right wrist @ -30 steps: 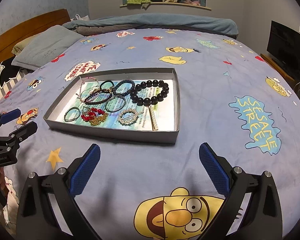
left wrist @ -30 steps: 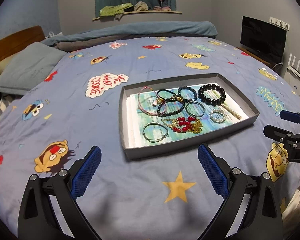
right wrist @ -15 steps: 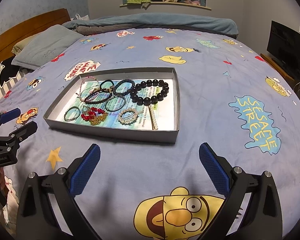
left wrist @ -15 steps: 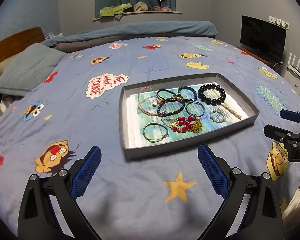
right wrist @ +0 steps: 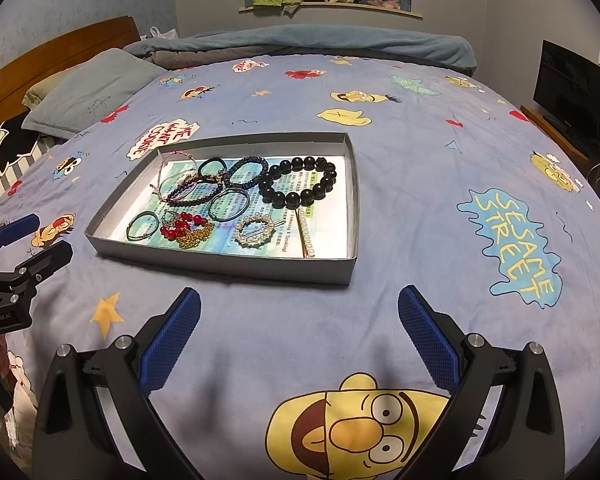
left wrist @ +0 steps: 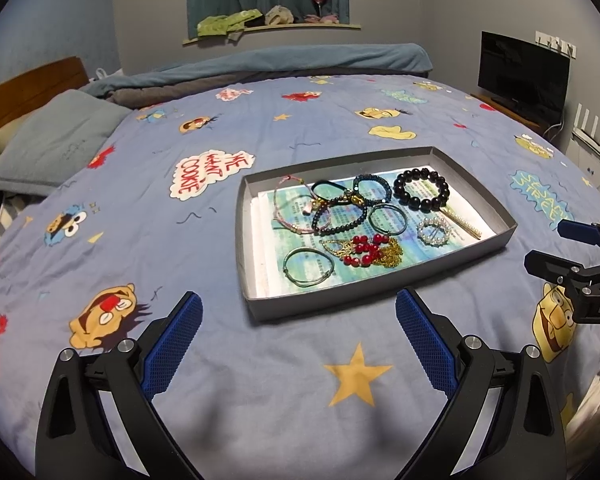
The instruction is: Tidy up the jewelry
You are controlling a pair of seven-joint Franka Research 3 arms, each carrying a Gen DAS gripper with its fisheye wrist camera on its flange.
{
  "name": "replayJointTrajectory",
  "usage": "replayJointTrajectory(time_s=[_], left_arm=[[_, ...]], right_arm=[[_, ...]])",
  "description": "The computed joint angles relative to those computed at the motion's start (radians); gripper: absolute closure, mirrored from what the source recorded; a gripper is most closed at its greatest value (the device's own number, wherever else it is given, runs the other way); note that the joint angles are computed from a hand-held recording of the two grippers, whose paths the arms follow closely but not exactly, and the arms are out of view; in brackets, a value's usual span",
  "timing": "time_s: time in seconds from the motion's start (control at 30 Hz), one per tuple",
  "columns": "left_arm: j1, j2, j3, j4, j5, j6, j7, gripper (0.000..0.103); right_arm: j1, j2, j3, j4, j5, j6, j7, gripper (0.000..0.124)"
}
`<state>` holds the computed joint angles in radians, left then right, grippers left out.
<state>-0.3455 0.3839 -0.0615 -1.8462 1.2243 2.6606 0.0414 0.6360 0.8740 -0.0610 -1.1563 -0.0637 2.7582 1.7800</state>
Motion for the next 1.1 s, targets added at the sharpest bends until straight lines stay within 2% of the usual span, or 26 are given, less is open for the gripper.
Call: replayJointTrajectory(time_s=[0.47, 0.73, 0.9, 1.1], left_arm=[[-0.004, 0.000, 0.005, 0.002, 0.033, 0.001, -0.013, 0.006], [-0.011, -0.011, 0.007, -0.003, 0.139, -0.012, -0.090, 0.006], [0.010, -0.005, -0.005, -0.002, 0.109, 0.012, -0.065, 0.007], [0.014, 0.004, -0.008, 0.003, 0.053, -0.001, -0.035, 0.006]], right_arm=[[0.000, 0.006, -0.002, 0.002, 0.002, -0.002, 0.005, 0.026], [-0.003, 0.011, 0.001, 0.007, 0.005, -0.007, 0.006, 0.026], [-0.005, 0.017, 0.004, 0.017, 0.006, -0.015, 0.003, 0.026], [-0.007, 0.024, 0.006, 0.030, 0.008, -0.026, 0.000, 0.026]])
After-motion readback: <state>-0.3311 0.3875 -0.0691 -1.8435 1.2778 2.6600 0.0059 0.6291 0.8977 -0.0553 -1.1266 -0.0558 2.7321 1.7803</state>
